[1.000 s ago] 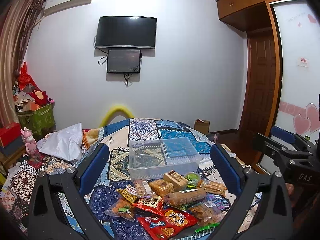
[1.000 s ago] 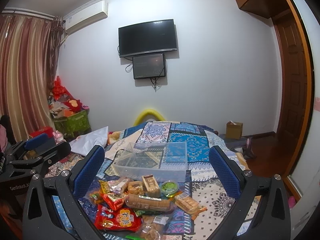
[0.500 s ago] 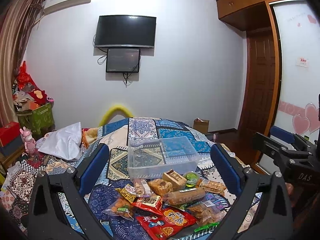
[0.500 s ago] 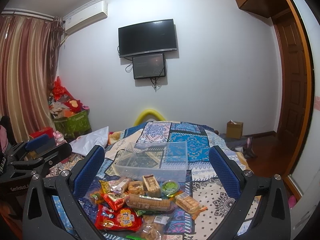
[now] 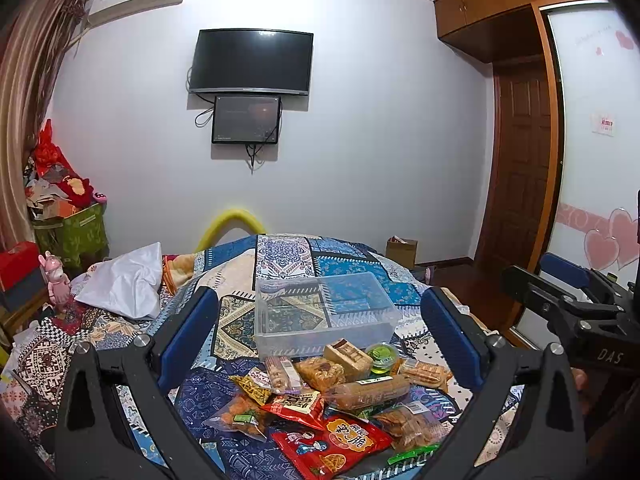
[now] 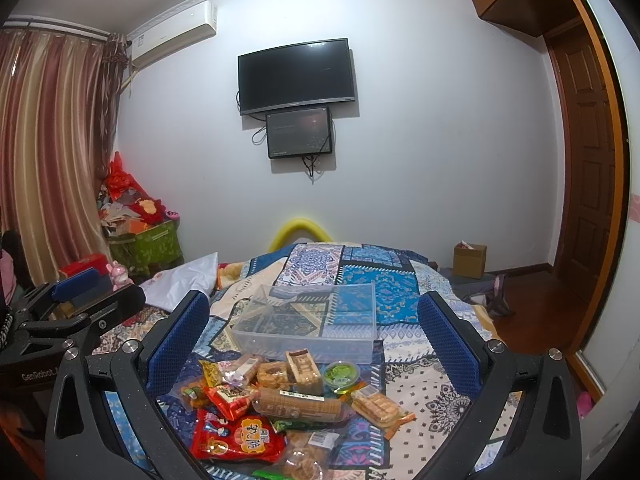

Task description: Organize snacks

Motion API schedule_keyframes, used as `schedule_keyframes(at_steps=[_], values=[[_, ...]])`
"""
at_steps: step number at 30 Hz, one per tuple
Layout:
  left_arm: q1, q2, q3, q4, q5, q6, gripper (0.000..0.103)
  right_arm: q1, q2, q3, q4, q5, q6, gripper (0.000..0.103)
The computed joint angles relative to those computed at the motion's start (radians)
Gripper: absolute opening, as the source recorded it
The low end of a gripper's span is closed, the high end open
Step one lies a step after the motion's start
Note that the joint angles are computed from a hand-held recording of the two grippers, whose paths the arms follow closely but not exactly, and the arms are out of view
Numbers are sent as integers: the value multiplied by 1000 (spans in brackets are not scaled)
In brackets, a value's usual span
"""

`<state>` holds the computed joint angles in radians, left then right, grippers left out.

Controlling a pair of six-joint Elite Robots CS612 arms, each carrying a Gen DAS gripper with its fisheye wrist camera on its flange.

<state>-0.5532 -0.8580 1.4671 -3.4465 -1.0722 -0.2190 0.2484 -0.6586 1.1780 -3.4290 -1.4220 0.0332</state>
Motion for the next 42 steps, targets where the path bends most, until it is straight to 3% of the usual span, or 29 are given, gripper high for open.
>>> schedule_keyframes(at_steps=[19,26,32,36,42], values=[[2,5,-9,19,-9,-2,102,-1,5,-6,14,0,4,103],[14,10,-19,68,-41,-25,102,-3,14,-16,31,-3,6,103],[28,27,-41,156,-66,-53,102,-9,29,-32,75,8,4,103],[49,42,-62,253,-125,-102,102,-18,38,-45,128,32,5,103],[71,73,-96,361,-170,-144,102,-32,57,-82,279,34,20,103]])
